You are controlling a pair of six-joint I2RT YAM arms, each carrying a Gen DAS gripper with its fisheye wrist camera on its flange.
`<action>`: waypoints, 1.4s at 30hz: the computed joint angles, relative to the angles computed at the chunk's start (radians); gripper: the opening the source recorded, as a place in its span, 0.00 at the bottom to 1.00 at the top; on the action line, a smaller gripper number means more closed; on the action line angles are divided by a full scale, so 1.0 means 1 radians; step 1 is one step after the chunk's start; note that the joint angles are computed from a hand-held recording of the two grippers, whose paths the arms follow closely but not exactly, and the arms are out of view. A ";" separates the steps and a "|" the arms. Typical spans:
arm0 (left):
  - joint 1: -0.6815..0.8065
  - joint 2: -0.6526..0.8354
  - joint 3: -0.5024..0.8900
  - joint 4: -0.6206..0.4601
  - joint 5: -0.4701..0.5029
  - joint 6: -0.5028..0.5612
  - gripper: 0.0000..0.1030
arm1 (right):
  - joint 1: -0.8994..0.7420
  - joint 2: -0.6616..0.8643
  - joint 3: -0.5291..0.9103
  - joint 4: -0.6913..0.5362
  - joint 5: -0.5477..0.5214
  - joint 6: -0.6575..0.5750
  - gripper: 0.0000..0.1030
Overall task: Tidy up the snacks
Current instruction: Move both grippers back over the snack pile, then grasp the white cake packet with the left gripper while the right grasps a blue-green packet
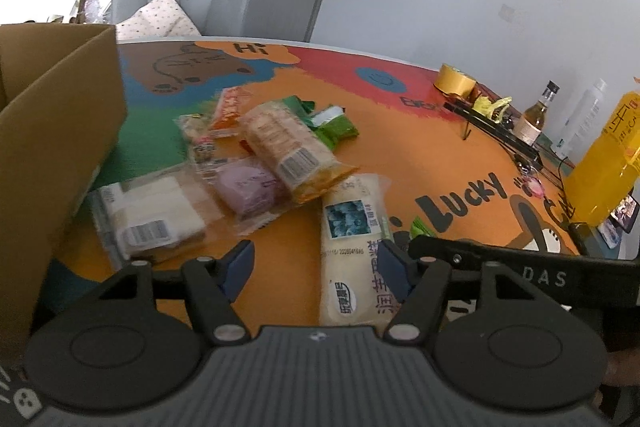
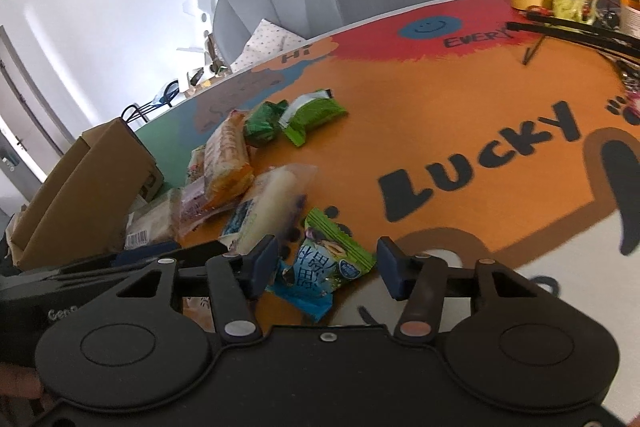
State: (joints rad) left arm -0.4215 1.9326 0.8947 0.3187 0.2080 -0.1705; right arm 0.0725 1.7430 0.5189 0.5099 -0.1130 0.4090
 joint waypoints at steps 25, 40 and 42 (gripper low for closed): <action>-0.087 0.064 0.087 -0.049 -0.026 -0.008 0.69 | -0.064 -0.103 -0.075 -0.062 0.050 -0.021 0.58; -0.087 0.037 0.059 -0.067 -0.060 0.068 0.31 | -0.022 -0.088 -0.086 -0.016 0.094 -0.037 0.36; -0.085 0.026 0.051 -0.066 -0.053 0.070 0.29 | -0.022 -0.101 -0.096 -0.014 0.092 -0.029 0.36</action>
State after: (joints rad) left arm -0.5066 1.9590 0.9453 0.2525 0.1545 -0.1003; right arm 0.0503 1.6416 0.4233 0.4963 -0.0212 0.3805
